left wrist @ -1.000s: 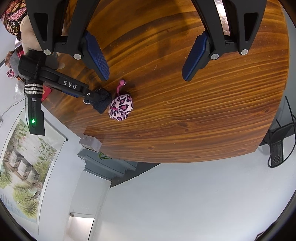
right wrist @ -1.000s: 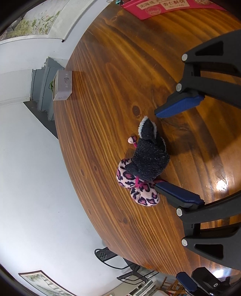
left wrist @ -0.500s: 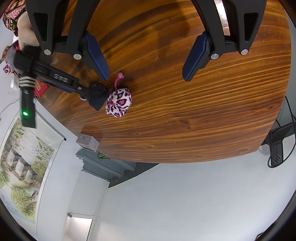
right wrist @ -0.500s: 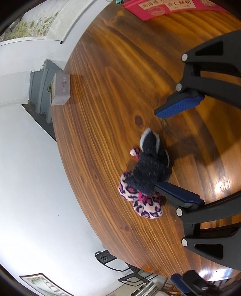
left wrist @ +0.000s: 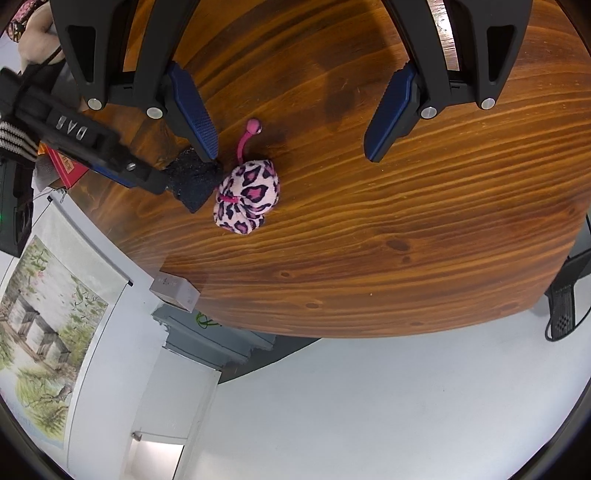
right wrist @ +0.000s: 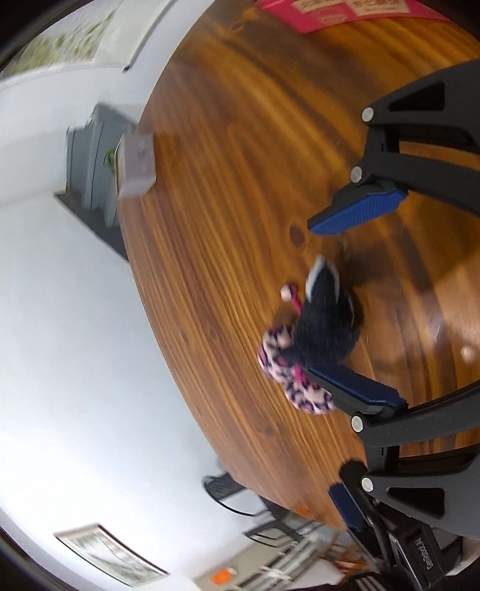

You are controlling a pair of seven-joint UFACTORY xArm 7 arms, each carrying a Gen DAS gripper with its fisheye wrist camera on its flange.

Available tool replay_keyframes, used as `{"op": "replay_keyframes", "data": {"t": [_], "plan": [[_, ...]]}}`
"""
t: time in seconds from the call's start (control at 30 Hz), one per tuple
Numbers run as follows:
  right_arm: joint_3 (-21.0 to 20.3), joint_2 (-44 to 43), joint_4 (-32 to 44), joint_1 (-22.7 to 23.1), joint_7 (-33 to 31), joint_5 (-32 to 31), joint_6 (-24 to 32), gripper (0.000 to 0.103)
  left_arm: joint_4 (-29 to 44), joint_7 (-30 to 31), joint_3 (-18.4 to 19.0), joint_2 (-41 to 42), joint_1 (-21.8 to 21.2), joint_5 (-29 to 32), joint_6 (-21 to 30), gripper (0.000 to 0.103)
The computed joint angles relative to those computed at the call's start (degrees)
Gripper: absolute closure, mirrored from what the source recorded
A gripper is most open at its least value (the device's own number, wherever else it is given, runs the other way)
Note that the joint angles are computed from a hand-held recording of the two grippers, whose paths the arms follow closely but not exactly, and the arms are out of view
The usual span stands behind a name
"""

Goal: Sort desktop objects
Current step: 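Grasp the pink leopard plush with the left gripper while the right grasps the black fuzzy sock, then carry the leopard plush and black sock over the red tin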

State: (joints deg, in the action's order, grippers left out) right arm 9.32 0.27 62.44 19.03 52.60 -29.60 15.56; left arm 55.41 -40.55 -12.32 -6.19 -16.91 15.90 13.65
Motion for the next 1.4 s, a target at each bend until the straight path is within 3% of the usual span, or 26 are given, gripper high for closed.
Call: {"op": "replay_keyframes", "data": {"t": [0.1,0.2,0.23,0.27,0.33,0.4,0.6,0.9,0.93,0.97,1.0,1.17,1.4], "plan": [[0.07,2.99,3.24,0.96,-2.44,-0.75,2.45,0.027,0.49,-1.23,-0.12,0.47,0.34,1.20,0.37,0.020],[-0.39,4.44,4.31,1.49,-6.81,3.45,3.39,0.029,0.93,-2.70,-0.13,0.77,0.62,2.70,0.09,0.020],[-0.58,4.62,4.41,1.70,-7.90,3.93,3.61,0.033,1.44,-2.82,-0.11,1.28,0.58,2.97,-0.11,0.020],[-0.66,4.75,4.53,1.87,-9.31,4.59,3.98,0.044,2.00,-2.92,-0.04,1.83,0.49,3.22,-0.29,0.020],[-0.99,4.58,4.63,2.25,-10.62,4.92,5.29,0.048,3.45,-1.57,0.28,3.12,-0.35,1.75,0.05,0.020],[-1.31,3.70,3.99,2.42,-10.42,4.51,5.91,0.053,4.72,-0.70,0.45,4.25,-1.12,1.62,-0.18,0.020],[-1.13,-2.36,-1.71,0.24,-7.70,3.41,6.59,0.055,11.11,-0.14,1.58,9.93,-3.89,5.82,1.42,0.020],[2.92,-11.01,-9.55,-5.73,-4.79,3.67,1.63,0.055,22.96,6.90,4.04,20.72,-8.17,0.70,9.09,0.021],[3.40,-11.22,-9.73,-6.14,-4.56,3.46,1.28,0.055,22.97,7.17,4.38,20.72,-8.51,0.48,9.15,0.027],[3.85,-11.28,-9.83,-6.45,-4.42,3.28,0.96,0.055,22.81,7.18,4.86,20.56,-8.95,0.88,9.06,0.049],[4.31,-11.19,-9.81,-6.73,-4.29,2.95,0.80,0.055,22.71,7.97,4.76,20.41,-8.91,0.23,9.48,0.053],[5.19,-11.05,-9.93,-6.93,-4.28,2.24,0.81,0.055,17.32,7.72,4.59,15.84,-8.99,-1.67,7.94,0.057],[6.82,-12.09,-10.81,-8.66,-0.65,-1.05,0.00,0.055,6.65,0.41,2.10,2.64,-7.87,5.14,7.03,0.057]]}}
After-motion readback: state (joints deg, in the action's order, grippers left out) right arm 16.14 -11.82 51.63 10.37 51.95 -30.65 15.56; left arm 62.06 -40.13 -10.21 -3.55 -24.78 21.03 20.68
